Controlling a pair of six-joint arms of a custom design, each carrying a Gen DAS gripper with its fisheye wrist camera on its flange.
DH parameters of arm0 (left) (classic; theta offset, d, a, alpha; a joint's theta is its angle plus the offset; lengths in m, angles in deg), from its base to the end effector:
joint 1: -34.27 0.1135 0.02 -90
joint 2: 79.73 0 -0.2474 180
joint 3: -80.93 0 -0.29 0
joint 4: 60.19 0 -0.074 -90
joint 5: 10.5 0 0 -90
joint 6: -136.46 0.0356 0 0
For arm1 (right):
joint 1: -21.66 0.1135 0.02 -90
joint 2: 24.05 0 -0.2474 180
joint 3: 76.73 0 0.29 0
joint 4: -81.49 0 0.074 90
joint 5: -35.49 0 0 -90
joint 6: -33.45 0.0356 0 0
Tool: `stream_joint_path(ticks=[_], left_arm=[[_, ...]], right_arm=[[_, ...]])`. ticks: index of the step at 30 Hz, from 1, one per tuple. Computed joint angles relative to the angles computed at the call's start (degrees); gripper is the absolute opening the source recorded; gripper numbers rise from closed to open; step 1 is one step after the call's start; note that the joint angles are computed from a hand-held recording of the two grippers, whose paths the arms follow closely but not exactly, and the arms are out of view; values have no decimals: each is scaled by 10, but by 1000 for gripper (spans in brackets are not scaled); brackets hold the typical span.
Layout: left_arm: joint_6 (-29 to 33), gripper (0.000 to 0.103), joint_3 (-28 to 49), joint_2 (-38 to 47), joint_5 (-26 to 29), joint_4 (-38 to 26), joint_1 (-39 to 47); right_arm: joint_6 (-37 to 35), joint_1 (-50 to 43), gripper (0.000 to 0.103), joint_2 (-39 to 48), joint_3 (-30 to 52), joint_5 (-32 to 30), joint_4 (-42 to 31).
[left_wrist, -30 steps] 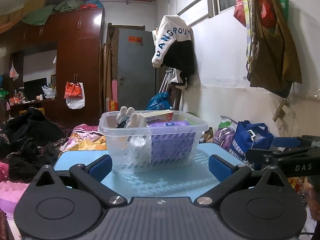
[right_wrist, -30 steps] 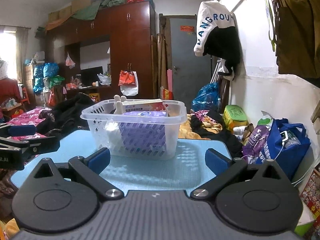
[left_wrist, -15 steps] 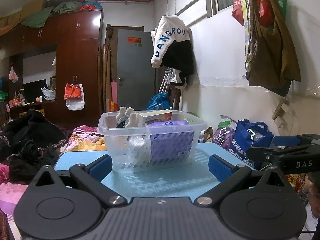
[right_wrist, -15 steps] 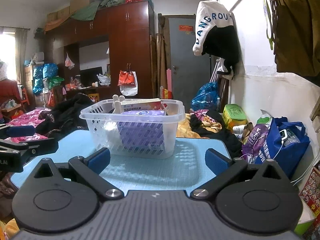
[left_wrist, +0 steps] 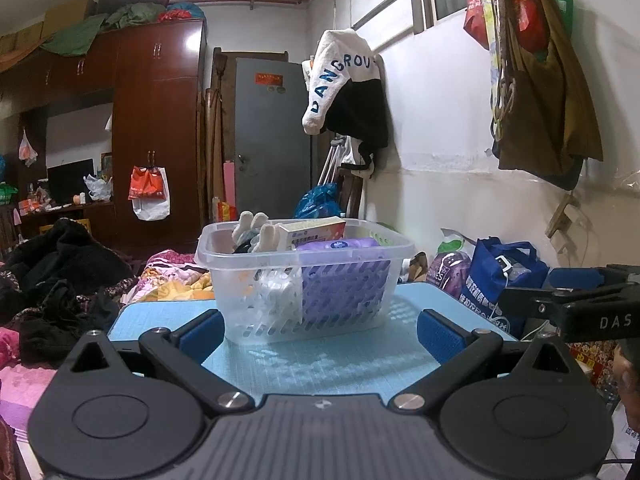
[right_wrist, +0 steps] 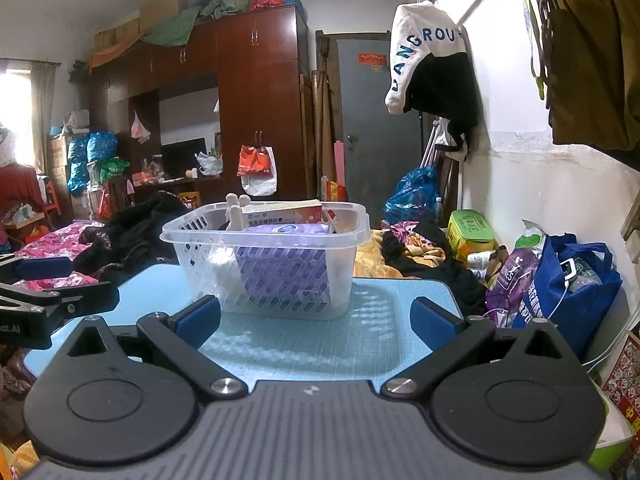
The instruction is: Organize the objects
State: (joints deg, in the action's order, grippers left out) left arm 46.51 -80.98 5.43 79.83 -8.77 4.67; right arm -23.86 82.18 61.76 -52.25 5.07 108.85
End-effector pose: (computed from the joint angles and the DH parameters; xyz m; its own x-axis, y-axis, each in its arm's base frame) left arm 0.1891 -0.1077 0.0634 -0.2341 0.1340 -0.9629 0.4990 0.8666 -0.0007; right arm 0.1337 0.1741 0.0544 -0.2794 0.0615 -0.9582 0.0738 0.9964 0.0424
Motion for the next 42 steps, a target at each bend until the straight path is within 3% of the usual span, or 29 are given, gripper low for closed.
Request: stream_joint_path(ticks=[42], left_arm=[[0, 103, 13, 48, 0, 33, -6]], right_arm=[[2, -1, 103, 10, 0, -2, 6]])
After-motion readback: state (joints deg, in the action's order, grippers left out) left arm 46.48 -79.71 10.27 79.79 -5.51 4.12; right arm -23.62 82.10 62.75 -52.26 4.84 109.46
